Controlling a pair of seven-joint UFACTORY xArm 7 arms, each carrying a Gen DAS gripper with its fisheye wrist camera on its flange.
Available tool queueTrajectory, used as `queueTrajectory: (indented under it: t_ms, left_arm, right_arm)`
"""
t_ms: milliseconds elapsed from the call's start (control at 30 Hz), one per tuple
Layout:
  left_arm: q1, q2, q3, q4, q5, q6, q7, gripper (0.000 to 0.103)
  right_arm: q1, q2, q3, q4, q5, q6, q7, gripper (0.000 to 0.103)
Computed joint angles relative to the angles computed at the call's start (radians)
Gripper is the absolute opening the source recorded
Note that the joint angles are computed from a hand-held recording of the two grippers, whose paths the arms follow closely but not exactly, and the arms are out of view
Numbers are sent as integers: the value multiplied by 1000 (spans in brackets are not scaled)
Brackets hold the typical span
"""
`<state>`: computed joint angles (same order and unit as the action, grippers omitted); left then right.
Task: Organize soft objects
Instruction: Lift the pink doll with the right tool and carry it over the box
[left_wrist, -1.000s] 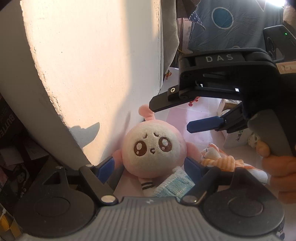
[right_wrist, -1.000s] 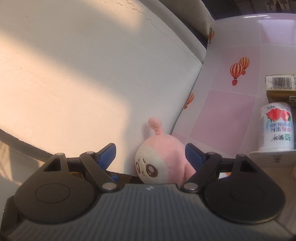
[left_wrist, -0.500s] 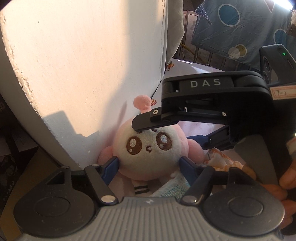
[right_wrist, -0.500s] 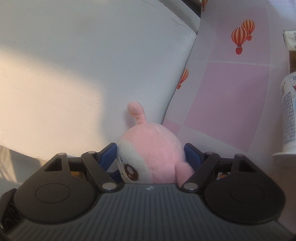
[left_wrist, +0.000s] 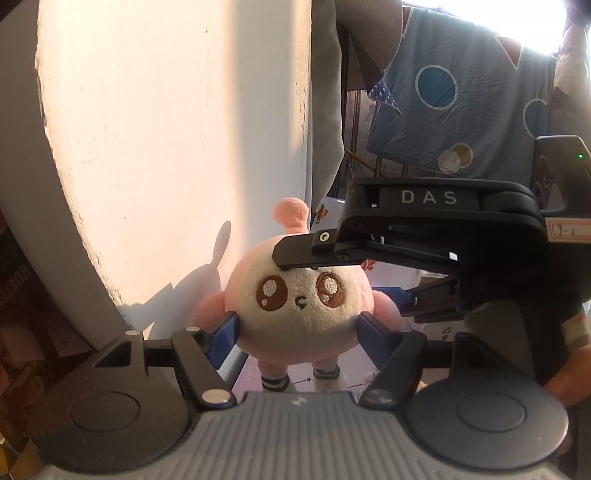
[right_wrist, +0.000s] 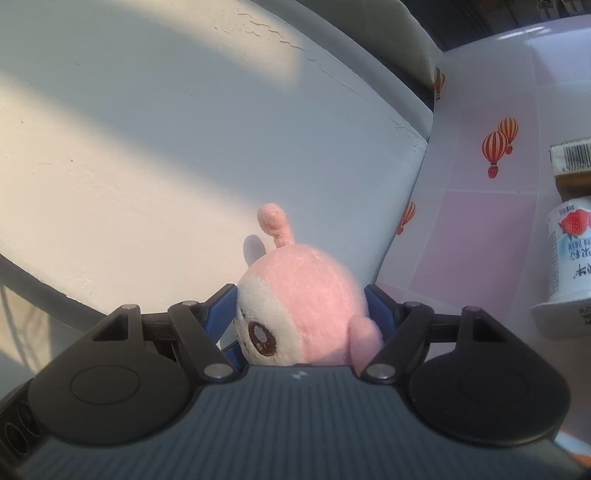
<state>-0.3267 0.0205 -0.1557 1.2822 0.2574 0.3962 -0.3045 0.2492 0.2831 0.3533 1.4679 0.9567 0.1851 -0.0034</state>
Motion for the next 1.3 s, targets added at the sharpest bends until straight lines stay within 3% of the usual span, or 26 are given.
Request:
queueTrajectory:
  t_ms: [133, 233, 400, 567, 767, 967, 1167, 1300]
  left_arm:
    - [-9, -55, -15, -7, 23, -37, -7, 72]
    - [-20, -98, -28, -13, -38, -42, 38, 72]
    - [-59, -162, -58, -30, -142, -23, 117, 72]
    - [-129, -169, -94, -6, -234, 19, 196, 72]
    - [-227, -79, -157, 99, -289, 54, 248, 72]
    - [-338, 74, -203, 278, -342, 140, 319, 72]
    - [-481, 269, -200, 494, -266, 255, 269, 72]
    - [-572, 434, -172, 710, -236, 387, 246, 72]
  right_arm:
    - [11, -93, -22, -36, -26, -33, 20, 74]
    - [26, -175, -47, -85, -24, -50, 28, 74]
    - [62, -372, -133, -232, -232, -16, 276, 74]
    - [7, -635, -143, -438, -428, 53, 530, 74]
    - [-71, -1004, -189, -657, -559, 243, 735, 74]
    - [-162, -1371, -280, -787, -703, 533, 863, 74]
    - [-249, -1603, -420, -859, -783, 773, 839, 76]
    - [-312, -1675, -523, -905, -802, 858, 784, 76]
